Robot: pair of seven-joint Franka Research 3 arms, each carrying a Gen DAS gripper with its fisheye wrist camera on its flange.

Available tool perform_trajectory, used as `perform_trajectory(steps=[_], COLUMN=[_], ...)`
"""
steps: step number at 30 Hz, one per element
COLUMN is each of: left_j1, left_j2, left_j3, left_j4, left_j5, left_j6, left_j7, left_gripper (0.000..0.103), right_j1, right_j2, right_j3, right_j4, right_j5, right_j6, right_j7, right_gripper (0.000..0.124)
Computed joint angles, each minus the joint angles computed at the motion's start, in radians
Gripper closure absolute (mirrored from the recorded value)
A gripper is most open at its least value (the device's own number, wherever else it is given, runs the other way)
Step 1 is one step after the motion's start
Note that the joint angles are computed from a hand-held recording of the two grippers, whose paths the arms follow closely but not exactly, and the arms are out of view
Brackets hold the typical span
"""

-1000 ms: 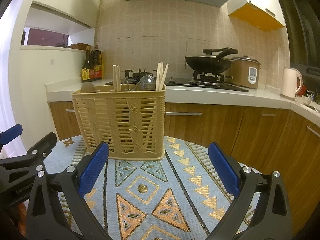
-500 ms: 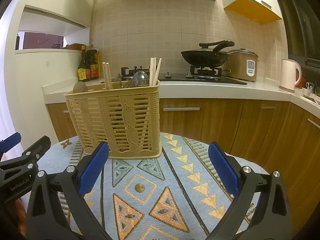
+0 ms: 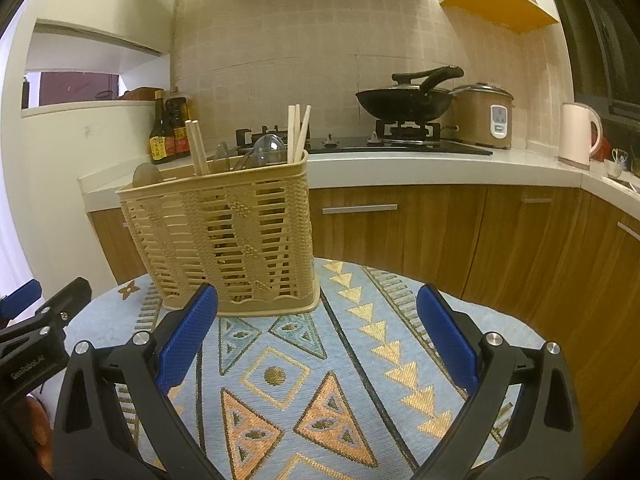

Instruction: Organize utensils

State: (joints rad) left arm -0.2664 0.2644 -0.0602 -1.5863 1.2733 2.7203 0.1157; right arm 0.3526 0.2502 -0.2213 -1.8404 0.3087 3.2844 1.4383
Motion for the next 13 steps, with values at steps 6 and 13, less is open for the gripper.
perform_trajectory(steps=[6, 13], left_j1=[0.003, -0.004], left_j2=[0.013, 0.017], left_j3=[-0.003, 0.000], left_j4=[0.008, 0.012], left_j5=[-0.081, -0.094], left_j6=[0.025, 0.022], left_j7=[0.087, 0.098], left_gripper=[0.008, 0.007], right_j1=[-0.092, -0.110], right_j2=[0.000, -0.005], right_j3=[0.095, 0.116], right_j4=[0.009, 0.002], right_j5=[0.007, -0.002], right_j6=[-0.015, -0.015], right_j7=[-0.005, -0.010], right_gripper=[0.029, 0.029])
